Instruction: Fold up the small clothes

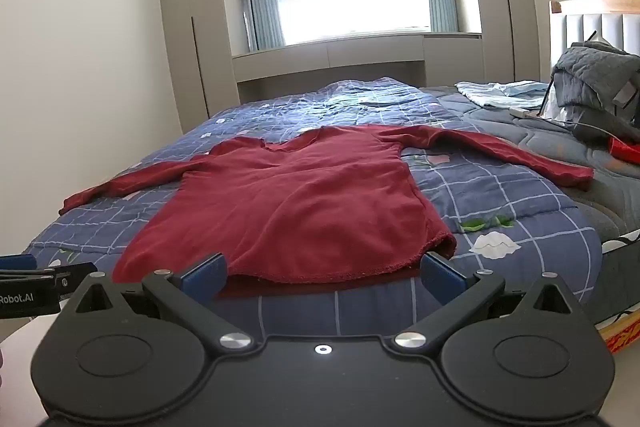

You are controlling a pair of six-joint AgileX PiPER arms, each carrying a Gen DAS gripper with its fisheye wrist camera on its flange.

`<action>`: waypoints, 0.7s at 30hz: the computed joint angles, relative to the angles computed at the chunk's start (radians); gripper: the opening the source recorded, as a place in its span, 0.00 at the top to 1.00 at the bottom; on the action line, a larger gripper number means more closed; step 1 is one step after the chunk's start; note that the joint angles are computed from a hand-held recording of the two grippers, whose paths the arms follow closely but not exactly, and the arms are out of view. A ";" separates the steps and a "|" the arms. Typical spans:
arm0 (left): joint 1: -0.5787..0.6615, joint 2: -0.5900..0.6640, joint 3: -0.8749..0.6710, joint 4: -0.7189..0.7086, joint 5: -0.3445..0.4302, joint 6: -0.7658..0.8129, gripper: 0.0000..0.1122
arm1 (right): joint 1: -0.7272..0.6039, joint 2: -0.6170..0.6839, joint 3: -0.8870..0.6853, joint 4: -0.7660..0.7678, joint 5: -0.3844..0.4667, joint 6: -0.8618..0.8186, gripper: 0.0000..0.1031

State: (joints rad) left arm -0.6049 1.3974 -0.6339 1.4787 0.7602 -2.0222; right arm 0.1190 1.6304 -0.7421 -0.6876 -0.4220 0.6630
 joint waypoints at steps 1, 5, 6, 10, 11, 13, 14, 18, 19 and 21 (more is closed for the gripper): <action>0.001 0.000 0.000 -0.001 -0.002 -0.003 0.09 | 0.000 0.001 0.001 0.005 -0.003 -0.007 0.00; 0.002 -0.003 0.001 -0.003 0.000 0.000 0.09 | -0.001 0.003 -0.002 -0.001 -0.002 0.001 0.00; 0.004 -0.006 0.003 -0.004 -0.001 0.001 0.09 | -0.001 0.003 -0.002 -0.002 0.000 0.004 0.00; 0.001 0.000 -0.001 -0.007 0.003 0.007 0.09 | 0.000 -0.005 0.003 -0.004 0.003 0.012 0.00; 0.001 -0.002 0.000 -0.006 0.003 0.007 0.09 | -0.002 0.000 0.001 -0.009 0.001 0.015 0.00; 0.001 -0.001 -0.001 -0.007 0.002 0.008 0.09 | -0.003 0.001 -0.002 -0.014 0.002 0.020 0.00; 0.002 -0.002 0.001 -0.006 0.002 0.008 0.09 | -0.002 0.000 -0.001 -0.014 0.002 0.020 0.00; 0.001 0.000 -0.001 -0.008 0.003 0.009 0.09 | 0.000 0.004 -0.004 -0.010 0.004 0.017 0.00; 0.001 0.000 -0.001 -0.008 0.003 0.009 0.09 | 0.000 0.003 -0.005 -0.010 0.005 0.018 0.00; 0.001 0.000 -0.001 -0.008 0.003 0.009 0.09 | 0.000 0.003 -0.004 -0.010 0.005 0.017 0.00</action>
